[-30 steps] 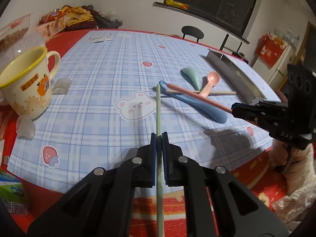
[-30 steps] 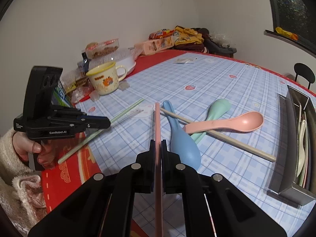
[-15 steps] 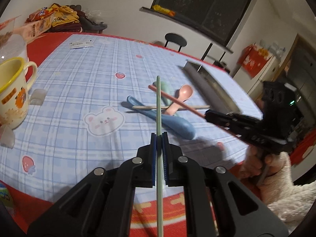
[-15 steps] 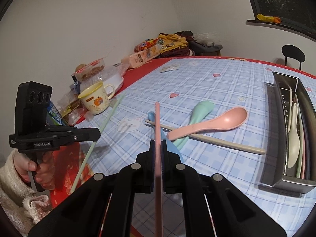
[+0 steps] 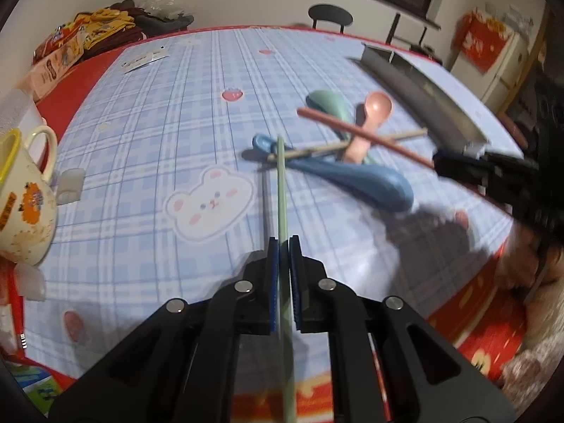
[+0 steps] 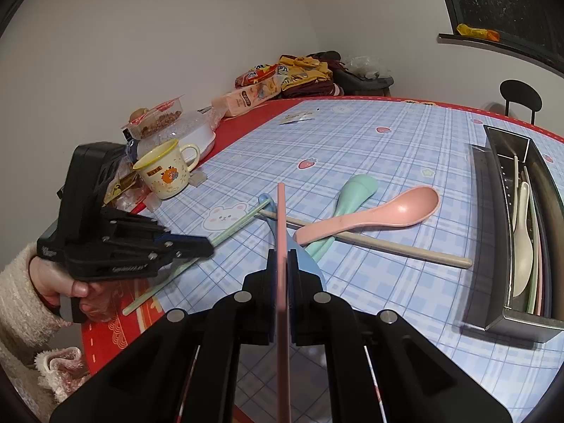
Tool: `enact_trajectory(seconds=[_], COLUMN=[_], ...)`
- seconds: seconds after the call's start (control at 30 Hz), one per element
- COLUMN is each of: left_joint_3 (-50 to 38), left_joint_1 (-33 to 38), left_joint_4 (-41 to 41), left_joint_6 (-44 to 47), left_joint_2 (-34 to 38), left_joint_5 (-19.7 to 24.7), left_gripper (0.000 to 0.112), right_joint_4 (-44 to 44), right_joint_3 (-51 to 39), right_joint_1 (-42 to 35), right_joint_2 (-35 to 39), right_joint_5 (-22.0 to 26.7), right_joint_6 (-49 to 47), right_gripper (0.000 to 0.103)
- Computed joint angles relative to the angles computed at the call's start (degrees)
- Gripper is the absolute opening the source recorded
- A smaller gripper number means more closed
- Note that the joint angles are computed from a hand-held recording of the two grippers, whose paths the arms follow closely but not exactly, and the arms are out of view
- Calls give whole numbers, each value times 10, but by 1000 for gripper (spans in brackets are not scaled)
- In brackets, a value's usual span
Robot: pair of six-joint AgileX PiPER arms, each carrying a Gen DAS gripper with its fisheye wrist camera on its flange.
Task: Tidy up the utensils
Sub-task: 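Carry the green and pink chopsticks into the steel tray with both grippers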
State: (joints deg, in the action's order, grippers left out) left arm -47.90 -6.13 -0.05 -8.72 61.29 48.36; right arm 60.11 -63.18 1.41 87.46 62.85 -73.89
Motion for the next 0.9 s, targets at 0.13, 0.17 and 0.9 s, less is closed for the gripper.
enact_trajectory(seconds=[0.13,0.17,0.9], left_joint_3=[20,25,-58], left_joint_1=[-10,-11,29], left_joint_4=[16,17,-194], left_joint_6=[-13,-15,44], left_joint_2=[-28,-35,28], left_joint_5=[20,22,-83], left_gripper=[14,13,10], right_joint_4=[1,1,29], right_joint_3=[-2,-2,-59], right_joint_1=[-1,-1,-71], right_joint_2=[1,1,30], right_joint_5=[1,2,0], right_joint_6=[1,2,59], right_gripper=[6,6,6])
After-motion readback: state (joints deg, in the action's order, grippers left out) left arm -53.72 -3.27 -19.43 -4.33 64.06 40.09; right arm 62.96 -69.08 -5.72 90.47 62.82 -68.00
